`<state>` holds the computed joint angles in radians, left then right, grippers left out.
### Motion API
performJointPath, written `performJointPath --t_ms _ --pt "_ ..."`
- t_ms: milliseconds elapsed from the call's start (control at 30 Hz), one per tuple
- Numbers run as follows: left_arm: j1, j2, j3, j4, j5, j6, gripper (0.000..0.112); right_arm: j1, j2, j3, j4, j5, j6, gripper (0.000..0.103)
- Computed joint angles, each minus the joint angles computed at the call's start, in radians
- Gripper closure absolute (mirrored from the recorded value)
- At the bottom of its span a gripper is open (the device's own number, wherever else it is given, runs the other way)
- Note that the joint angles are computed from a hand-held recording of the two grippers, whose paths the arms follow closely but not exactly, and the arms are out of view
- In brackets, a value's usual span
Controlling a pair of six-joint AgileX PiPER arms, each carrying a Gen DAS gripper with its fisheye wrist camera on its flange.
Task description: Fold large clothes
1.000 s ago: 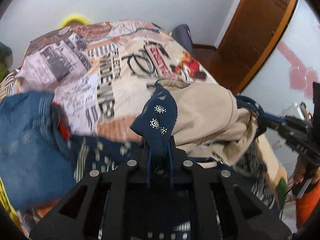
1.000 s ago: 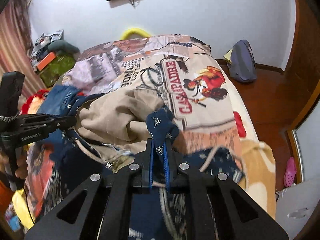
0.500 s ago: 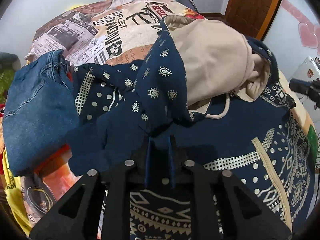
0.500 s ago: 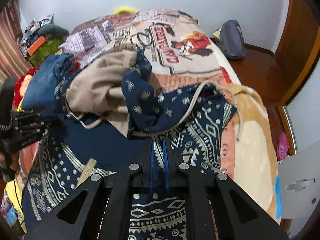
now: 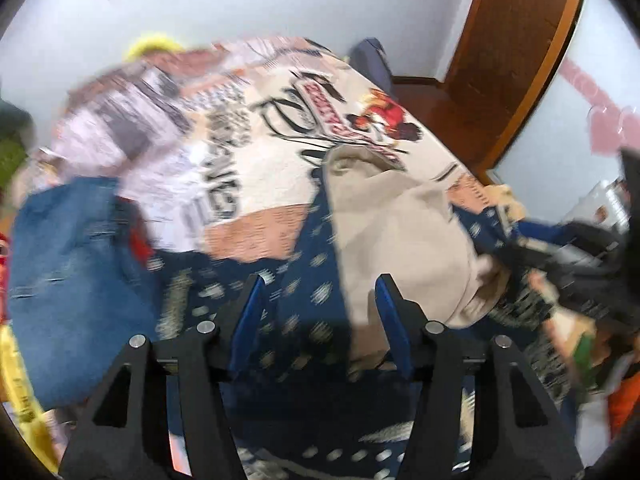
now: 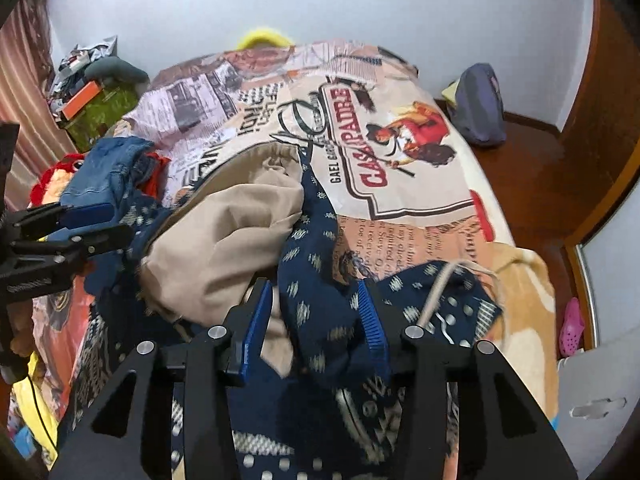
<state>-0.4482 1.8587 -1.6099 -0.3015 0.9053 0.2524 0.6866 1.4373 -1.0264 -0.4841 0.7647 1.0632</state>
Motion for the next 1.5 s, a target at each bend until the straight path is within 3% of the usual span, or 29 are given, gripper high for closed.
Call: performJointPath --t_ms 167,367,400,433,467,500,533,600,733,1100,1333,1500 --pt "-0.014 0.234 -0.271 0.039 0.105 -0.127 0.056 -0.148 0.127 -0.05 0.24 -0.063 -0.222 0.062" --pt "-0.058 0.408 -0.48 0.182 0.151 -0.246 0.057 -0.21 0.223 -0.107 0.285 -0.103 -0.259 0.062" --pt "-0.057 0.425 -0.499 0.176 0.157 -0.249 0.06 -0.215 0.236 -0.119 0.286 -0.101 -0.264 0.062" --pt "-0.051 0.435 -0.513 0.165 0.165 -0.246 0.071 -0.219 0.244 -0.126 0.274 -0.096 -0.259 0.064" --pt "-0.043 0.448 -0.531 0.14 0.183 -0.239 0.085 -0.217 0.248 -0.13 0.252 -0.093 -0.246 0.077" --pt "-0.032 0.456 -0.541 0.109 0.204 -0.231 0.089 -0.209 0.246 -0.13 0.229 -0.088 -0.234 0.087" --pt "-0.025 0.45 -0.529 0.084 0.205 -0.223 0.092 -0.207 0.245 -0.134 0.221 -0.082 -0.23 0.089" --pt "-0.011 0.404 -0.461 0.044 0.173 -0.194 0.099 -0.194 0.21 -0.107 0.193 -0.105 -0.202 0.092" --pt "0.013 0.249 -0.267 -0.047 0.098 -0.092 0.101 -0.12 0.1 -0.053 0.12 -0.095 -0.146 0.094" --pt "0.042 -0.2 0.255 -0.214 0.015 0.186 0.101 0.228 -0.105 0.079 -0.086 0.073 0.18 0.095" --pt "0.031 -0.345 0.534 -0.215 -0.069 0.255 0.101 0.403 -0.183 0.188 -0.15 0.132 0.433 0.095" --pt "0.011 -0.429 0.699 -0.182 -0.152 0.254 0.101 0.436 -0.189 0.264 -0.118 0.107 0.507 0.095"
